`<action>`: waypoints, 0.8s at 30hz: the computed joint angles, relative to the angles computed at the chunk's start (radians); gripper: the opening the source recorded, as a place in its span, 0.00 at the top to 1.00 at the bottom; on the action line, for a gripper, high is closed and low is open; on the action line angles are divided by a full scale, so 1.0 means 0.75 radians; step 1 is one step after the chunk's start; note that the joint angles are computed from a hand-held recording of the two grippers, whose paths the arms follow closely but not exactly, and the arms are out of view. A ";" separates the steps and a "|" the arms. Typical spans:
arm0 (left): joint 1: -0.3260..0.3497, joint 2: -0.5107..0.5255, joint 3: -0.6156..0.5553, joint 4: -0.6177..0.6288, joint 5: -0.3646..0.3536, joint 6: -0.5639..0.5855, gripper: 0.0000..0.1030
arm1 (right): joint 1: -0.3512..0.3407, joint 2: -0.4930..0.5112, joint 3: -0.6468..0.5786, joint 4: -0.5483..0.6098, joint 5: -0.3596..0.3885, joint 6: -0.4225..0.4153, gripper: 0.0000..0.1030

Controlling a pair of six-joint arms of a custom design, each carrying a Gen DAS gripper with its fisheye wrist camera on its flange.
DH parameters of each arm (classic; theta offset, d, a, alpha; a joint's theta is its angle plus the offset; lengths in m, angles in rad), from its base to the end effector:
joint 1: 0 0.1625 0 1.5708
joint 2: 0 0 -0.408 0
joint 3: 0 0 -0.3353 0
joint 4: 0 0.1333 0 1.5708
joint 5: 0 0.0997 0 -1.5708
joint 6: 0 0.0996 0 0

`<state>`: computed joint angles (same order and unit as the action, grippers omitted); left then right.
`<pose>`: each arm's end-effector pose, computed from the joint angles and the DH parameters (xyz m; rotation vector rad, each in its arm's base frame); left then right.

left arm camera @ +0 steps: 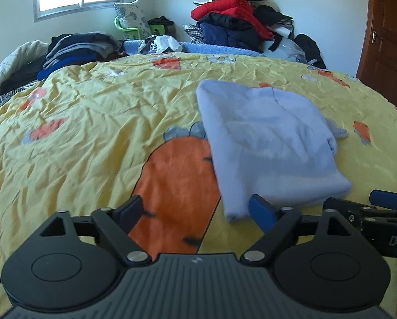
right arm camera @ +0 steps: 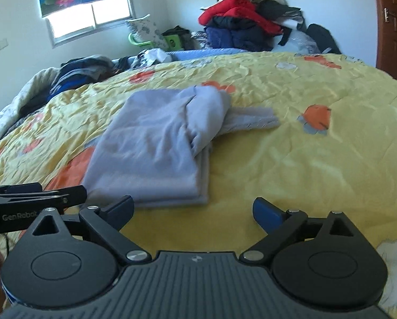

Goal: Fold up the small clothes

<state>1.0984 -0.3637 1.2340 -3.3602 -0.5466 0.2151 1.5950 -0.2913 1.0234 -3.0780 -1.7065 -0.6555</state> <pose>-0.1236 -0.7219 0.0992 0.1494 2.0596 -1.1199 0.1387 -0.7773 0.0548 0.8033 -2.4895 0.9595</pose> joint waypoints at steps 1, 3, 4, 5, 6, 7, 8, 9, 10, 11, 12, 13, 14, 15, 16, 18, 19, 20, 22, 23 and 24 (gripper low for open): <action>-0.003 0.000 0.015 -0.018 0.015 0.006 0.09 | -0.001 -0.012 0.026 -0.005 0.001 -0.002 0.05; -0.007 0.008 0.037 -0.070 0.055 0.035 0.09 | 0.000 -0.026 0.072 -0.041 -0.016 -0.018 0.03; -0.008 0.011 0.050 -0.097 0.070 0.050 0.09 | 0.003 -0.030 0.087 -0.053 -0.038 -0.024 0.02; -0.008 0.010 0.066 -0.108 0.083 0.054 0.09 | 0.005 -0.031 0.094 -0.061 -0.057 -0.025 0.02; -0.007 0.006 0.080 -0.109 0.087 0.047 0.09 | 0.007 -0.036 0.110 -0.073 -0.075 -0.025 0.01; -0.005 -0.002 0.100 -0.110 0.085 0.032 0.09 | 0.005 -0.042 0.128 -0.086 -0.074 -0.032 0.01; -0.004 -0.011 0.124 -0.129 0.080 0.025 0.09 | 0.002 -0.049 0.143 -0.099 -0.069 -0.042 0.01; -0.003 -0.016 0.144 -0.157 0.078 0.026 0.09 | 0.003 -0.053 0.156 -0.110 -0.074 -0.053 0.01; -0.004 -0.019 0.156 -0.177 0.082 0.027 0.09 | 0.004 -0.056 0.165 -0.120 -0.082 -0.065 0.01; -0.006 -0.020 0.164 -0.190 0.095 0.028 0.09 | 0.005 -0.059 0.174 -0.128 -0.088 -0.080 0.01; -0.008 -0.018 0.167 -0.201 0.112 0.033 0.08 | 0.005 -0.062 0.182 -0.132 -0.093 -0.094 0.01; -0.009 -0.016 0.171 -0.217 0.123 0.043 0.05 | 0.001 -0.065 0.194 -0.136 -0.091 -0.107 0.00; -0.008 -0.016 0.177 -0.233 0.131 0.054 0.03 | -0.001 -0.071 0.206 -0.137 -0.085 -0.119 0.00; -0.007 -0.011 0.177 -0.263 0.142 0.070 0.02 | -0.002 -0.074 0.213 -0.143 -0.085 -0.127 0.00; -0.006 -0.003 0.173 -0.298 0.149 0.087 0.02 | -0.002 -0.074 0.218 -0.151 -0.087 -0.134 0.00; -0.003 -0.011 0.188 -0.304 0.146 0.056 0.01 | -0.003 -0.073 0.226 -0.168 -0.089 -0.143 0.00; 0.001 -0.019 0.197 -0.293 0.140 0.034 0.00 | -0.002 -0.072 0.227 -0.174 -0.092 -0.150 0.00; 0.002 -0.018 0.194 -0.291 0.142 0.033 0.00 | -0.002 -0.069 0.226 -0.183 -0.098 -0.158 0.00; -0.002 -0.002 0.180 -0.318 0.154 0.067 0.00 | -0.003 -0.057 0.223 -0.207 -0.105 -0.185 0.00; -0.004 0.006 0.173 -0.332 0.162 0.084 0.00 | -0.004 -0.052 0.225 -0.226 -0.104 -0.198 0.00; -0.006 0.011 0.169 -0.338 0.166 0.091 0.00 | -0.004 -0.050 0.225 -0.233 -0.104 -0.202 0.00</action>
<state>1.0943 -0.3557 1.3608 -3.6137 -0.4222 0.2831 1.5919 -0.3290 1.1925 -3.2527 -1.7845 -0.8072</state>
